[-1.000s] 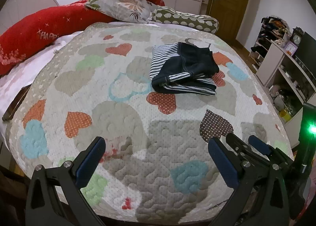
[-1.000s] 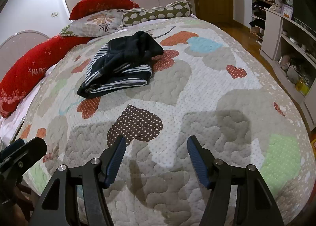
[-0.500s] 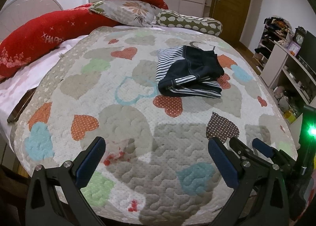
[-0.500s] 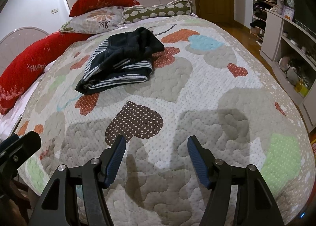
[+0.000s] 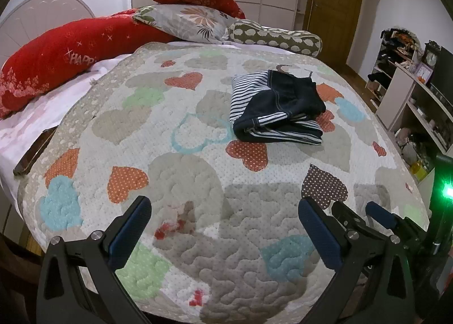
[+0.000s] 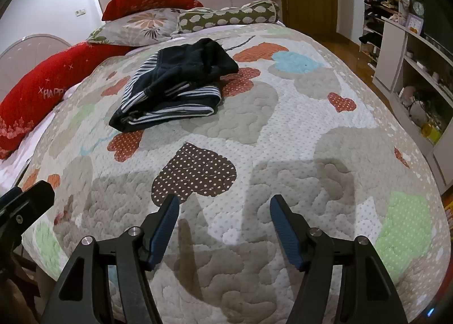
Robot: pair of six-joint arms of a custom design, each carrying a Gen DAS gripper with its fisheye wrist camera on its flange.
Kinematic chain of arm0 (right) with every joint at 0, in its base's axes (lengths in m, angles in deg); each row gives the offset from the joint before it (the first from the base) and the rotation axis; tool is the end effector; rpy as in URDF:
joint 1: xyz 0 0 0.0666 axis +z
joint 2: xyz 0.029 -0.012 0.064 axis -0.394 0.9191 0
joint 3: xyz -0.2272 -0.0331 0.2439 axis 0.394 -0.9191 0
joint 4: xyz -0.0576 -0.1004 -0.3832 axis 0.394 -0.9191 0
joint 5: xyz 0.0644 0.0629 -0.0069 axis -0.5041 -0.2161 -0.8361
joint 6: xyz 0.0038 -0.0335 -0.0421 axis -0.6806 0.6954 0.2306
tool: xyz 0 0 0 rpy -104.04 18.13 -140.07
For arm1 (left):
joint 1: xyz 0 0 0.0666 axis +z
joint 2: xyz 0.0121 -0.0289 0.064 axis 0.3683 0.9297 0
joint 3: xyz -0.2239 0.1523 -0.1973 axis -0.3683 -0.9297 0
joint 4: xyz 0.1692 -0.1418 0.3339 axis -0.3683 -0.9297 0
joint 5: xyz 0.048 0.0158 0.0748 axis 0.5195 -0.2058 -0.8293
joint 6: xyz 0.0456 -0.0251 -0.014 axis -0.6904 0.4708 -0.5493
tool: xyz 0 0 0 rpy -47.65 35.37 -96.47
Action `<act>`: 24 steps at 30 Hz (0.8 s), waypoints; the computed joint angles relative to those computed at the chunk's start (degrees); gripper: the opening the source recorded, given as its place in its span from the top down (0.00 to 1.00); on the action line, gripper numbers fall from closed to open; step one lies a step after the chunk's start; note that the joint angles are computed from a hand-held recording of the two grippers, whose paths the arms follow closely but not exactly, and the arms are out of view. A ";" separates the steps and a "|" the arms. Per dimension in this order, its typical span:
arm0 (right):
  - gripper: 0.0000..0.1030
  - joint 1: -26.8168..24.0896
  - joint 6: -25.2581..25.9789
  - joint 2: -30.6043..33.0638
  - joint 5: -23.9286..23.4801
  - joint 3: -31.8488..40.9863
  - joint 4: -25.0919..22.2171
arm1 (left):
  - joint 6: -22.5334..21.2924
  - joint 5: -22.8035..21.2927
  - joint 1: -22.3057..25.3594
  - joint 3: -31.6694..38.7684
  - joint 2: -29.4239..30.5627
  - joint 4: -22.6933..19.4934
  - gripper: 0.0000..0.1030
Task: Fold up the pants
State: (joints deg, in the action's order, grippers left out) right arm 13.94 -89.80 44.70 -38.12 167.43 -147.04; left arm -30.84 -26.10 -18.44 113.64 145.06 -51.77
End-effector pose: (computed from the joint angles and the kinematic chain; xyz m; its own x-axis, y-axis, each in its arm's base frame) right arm 0.3804 0.2673 0.5000 -0.6998 0.3161 -0.6406 0.2849 0.9459 0.1554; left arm 0.4261 -0.3463 0.5373 -0.7209 0.1273 -0.6812 0.2291 0.9715 -0.0609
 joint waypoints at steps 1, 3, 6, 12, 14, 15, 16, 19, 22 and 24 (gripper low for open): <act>0.31 0.10 -0.08 0.10 0.18 0.10 -0.09 | 0.12 0.03 0.03 -0.05 -0.03 -0.07 0.00; 0.31 0.20 0.02 0.23 0.37 0.19 -0.20 | 0.26 -0.14 0.02 -0.20 -0.06 -0.18 0.00; 0.30 0.30 0.18 0.29 0.55 0.15 -0.26 | 0.41 -0.10 0.12 -0.45 -0.09 -0.19 0.00; 0.30 0.36 0.34 0.29 0.66 0.03 -0.21 | 0.80 0.51 0.24 -0.52 0.03 -0.51 0.00; 0.29 0.36 0.38 0.31 0.70 0.02 -0.20 | 1.01 0.81 0.38 -0.76 -0.04 -0.56 0.00; 0.29 0.40 0.41 0.32 0.71 0.00 -0.19 | 1.14 1.00 0.43 -0.90 -0.10 -0.54 0.00; 0.29 0.40 0.41 0.32 0.71 0.00 -0.19 | 1.13 1.17 0.52 -0.98 -0.12 -0.52 0.00; 0.29 0.49 0.50 0.46 0.88 0.08 -0.25 | 1.19 1.52 0.64 -1.08 -0.10 -0.61 0.00; 0.29 0.53 0.54 0.50 0.93 0.10 -0.29 | 1.26 1.96 0.77 -1.07 0.00 -0.79 0.00; 0.28 0.54 0.53 0.51 0.94 0.10 -0.29 | 1.28 2.11 0.83 -1.04 0.05 -0.86 0.00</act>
State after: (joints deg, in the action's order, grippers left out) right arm 14.48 -89.27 45.21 -37.19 167.53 -147.33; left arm -29.56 -23.99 -17.61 112.60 145.11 -52.64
